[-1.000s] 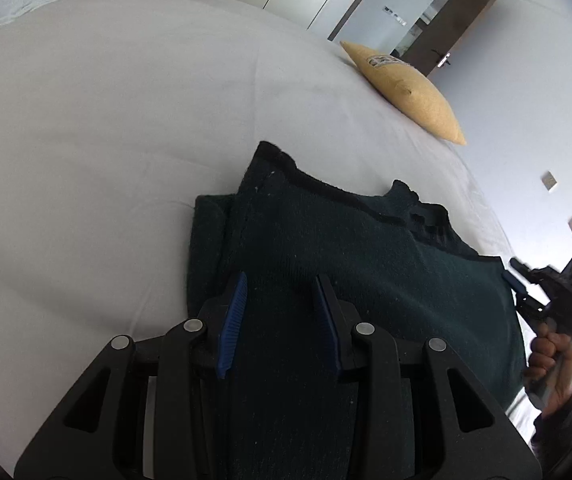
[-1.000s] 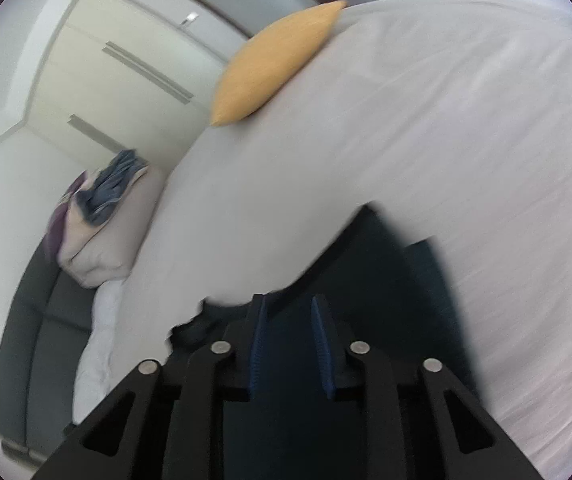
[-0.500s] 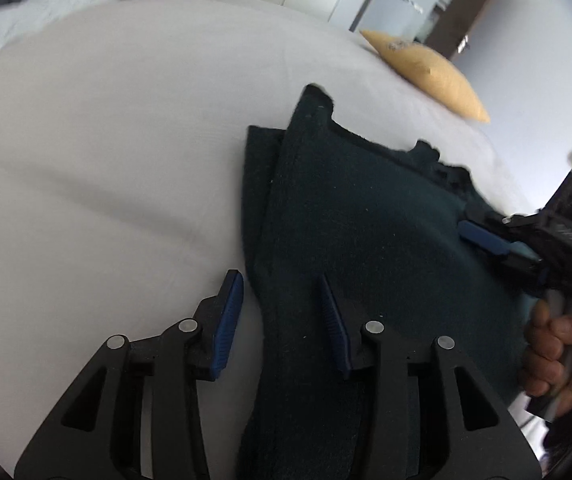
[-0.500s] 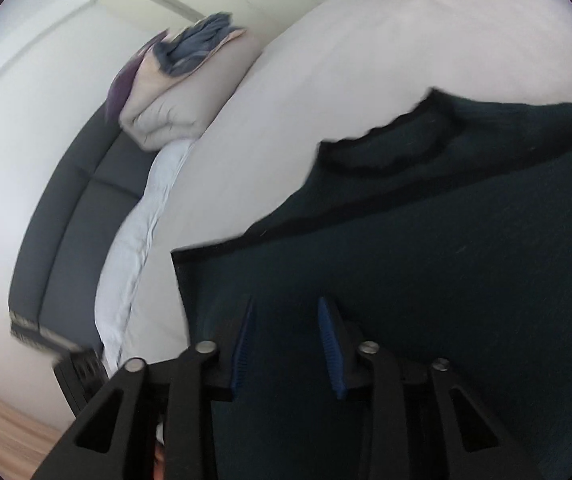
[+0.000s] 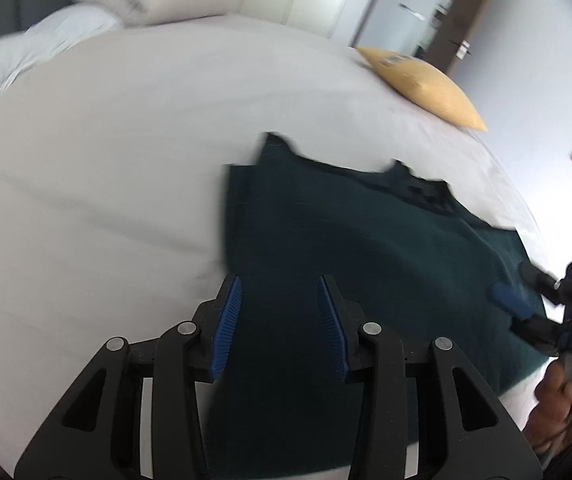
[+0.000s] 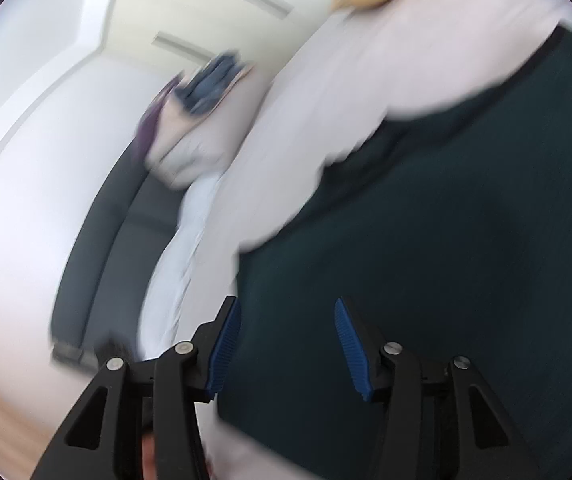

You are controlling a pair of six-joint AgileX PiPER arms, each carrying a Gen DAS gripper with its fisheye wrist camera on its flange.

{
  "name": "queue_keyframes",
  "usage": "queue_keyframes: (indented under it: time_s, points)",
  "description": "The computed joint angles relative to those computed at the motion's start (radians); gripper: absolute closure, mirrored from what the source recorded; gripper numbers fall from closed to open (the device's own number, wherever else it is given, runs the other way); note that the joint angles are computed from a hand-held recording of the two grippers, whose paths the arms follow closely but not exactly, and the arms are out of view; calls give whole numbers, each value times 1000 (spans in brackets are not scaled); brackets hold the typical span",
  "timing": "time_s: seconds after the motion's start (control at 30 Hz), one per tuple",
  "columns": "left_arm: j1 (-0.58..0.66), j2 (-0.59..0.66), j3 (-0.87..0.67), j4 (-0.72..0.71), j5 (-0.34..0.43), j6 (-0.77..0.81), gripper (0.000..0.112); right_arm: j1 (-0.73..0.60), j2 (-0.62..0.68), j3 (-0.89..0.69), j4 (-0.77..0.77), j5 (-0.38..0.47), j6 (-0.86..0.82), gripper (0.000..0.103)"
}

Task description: Fold small clothes

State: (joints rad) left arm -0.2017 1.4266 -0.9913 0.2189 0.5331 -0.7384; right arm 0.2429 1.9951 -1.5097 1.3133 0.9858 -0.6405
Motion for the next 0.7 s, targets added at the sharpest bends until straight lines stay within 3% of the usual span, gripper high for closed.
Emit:
queue_keyframes:
  time_s: [0.03,0.1,0.17,0.23,0.37,0.47,0.53,0.6,0.63,0.7]
  points:
    - [-51,18,-32,43,23,-24,74,12,7,11,-1,19,-9,50]
    - [-149,70,-94,145,84,-87,70,40,22,1,-49,-21,57,51]
    - [-187,168,-164,140,172,-67,68,6,17,49,-38,-21,31,75]
    - [-186,187,-143,153,144,-86,65,-47,-8,104,-22,-30,9,80]
    - [-192,168,-126,152,151,-86,65,-174,-105,230,-21,-96,-60,80]
    - [-198,152,-108,154,149,-96,65,-290,-168,293,-34,-143,-51,81]
    - [-199,138,-85,165,137,-106,65,-344,-227,326,-64,-217,16,79]
    - [-200,125,-59,177,123,-118,65,-369,-285,356,-74,-259,63,70]
    - [-199,123,-55,178,119,-118,64,-358,-313,371,-75,-288,78,56]
    - [-194,115,-45,172,109,-115,64,-332,-348,387,-34,-262,32,54]
